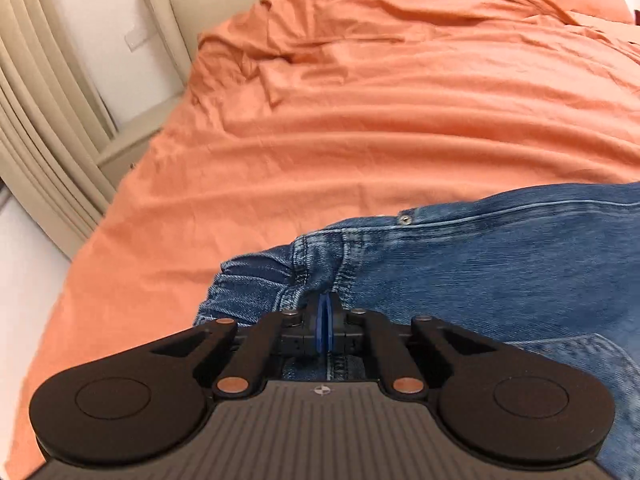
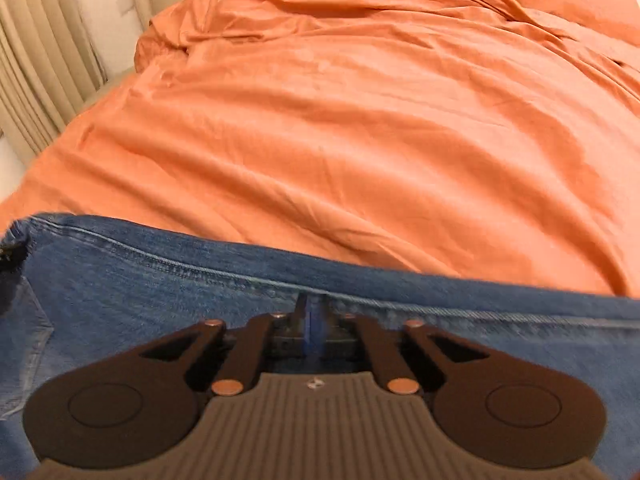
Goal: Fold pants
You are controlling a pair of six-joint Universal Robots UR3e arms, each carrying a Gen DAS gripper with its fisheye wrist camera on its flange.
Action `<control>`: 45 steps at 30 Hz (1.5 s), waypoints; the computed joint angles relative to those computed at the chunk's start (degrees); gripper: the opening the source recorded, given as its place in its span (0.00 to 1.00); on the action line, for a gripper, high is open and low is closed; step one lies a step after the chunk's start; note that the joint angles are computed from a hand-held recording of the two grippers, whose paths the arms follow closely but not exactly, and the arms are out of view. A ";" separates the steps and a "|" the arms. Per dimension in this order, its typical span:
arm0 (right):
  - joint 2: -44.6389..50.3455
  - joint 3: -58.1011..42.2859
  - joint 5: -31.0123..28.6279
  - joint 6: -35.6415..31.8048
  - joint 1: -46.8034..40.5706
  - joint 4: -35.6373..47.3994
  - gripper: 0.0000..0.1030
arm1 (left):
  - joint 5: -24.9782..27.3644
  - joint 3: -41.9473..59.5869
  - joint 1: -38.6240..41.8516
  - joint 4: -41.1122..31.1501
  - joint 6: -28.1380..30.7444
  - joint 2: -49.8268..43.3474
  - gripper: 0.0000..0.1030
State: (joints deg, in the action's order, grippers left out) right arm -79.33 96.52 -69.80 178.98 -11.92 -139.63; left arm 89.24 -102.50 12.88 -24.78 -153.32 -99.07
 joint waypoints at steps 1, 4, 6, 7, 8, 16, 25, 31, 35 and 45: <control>-4.29 2.57 4.50 -3.70 -4.21 3.59 0.29 | -0.53 -0.79 0.13 -0.98 0.40 2.31 0.09; -15.42 7.06 9.70 -7.03 -14.71 13.75 0.29 | -1.80 2.15 -0.84 -7.06 -0.30 5.32 0.12; -23.52 8.10 15.55 -15.14 -25.96 26.59 0.29 | -4.57 4.79 -1.24 -13.51 -1.57 7.63 0.13; -27.25 8.52 17.88 -19.02 -31.96 32.18 0.30 | -6.05 5.94 -1.77 -16.25 -2.20 8.67 0.13; -30.70 7.83 19.62 -22.99 -37.96 39.21 0.31 | -7.34 7.35 -2.87 -19.28 -2.69 9.57 0.13; -29.93 -13.77 21.99 -54.45 -84.70 85.91 0.41 | -5.51 17.00 -21.86 -24.82 -7.80 5.98 0.13; -9.79 -20.24 20.62 -59.15 -101.01 87.82 0.52 | -2.32 33.80 -40.98 -25.36 -12.25 -13.36 0.13; -7.72 -5.52 21.19 -45.64 -98.35 68.86 0.51 | -4.65 41.04 -45.25 -24.41 -15.98 -23.74 0.13; -0.90 -5.07 25.11 -49.32 -98.77 69.77 0.46 | -6.51 45.82 -46.08 -24.03 -18.92 -29.10 0.13; -4.38 -10.01 28.53 -58.96 -98.42 73.13 0.04 | -6.37 64.76 -48.17 -27.44 -22.23 -43.87 0.13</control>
State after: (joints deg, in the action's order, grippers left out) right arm -83.72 86.51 -41.27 120.02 -110.34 -66.50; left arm 82.87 -37.74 -35.29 -52.22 -175.55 -142.94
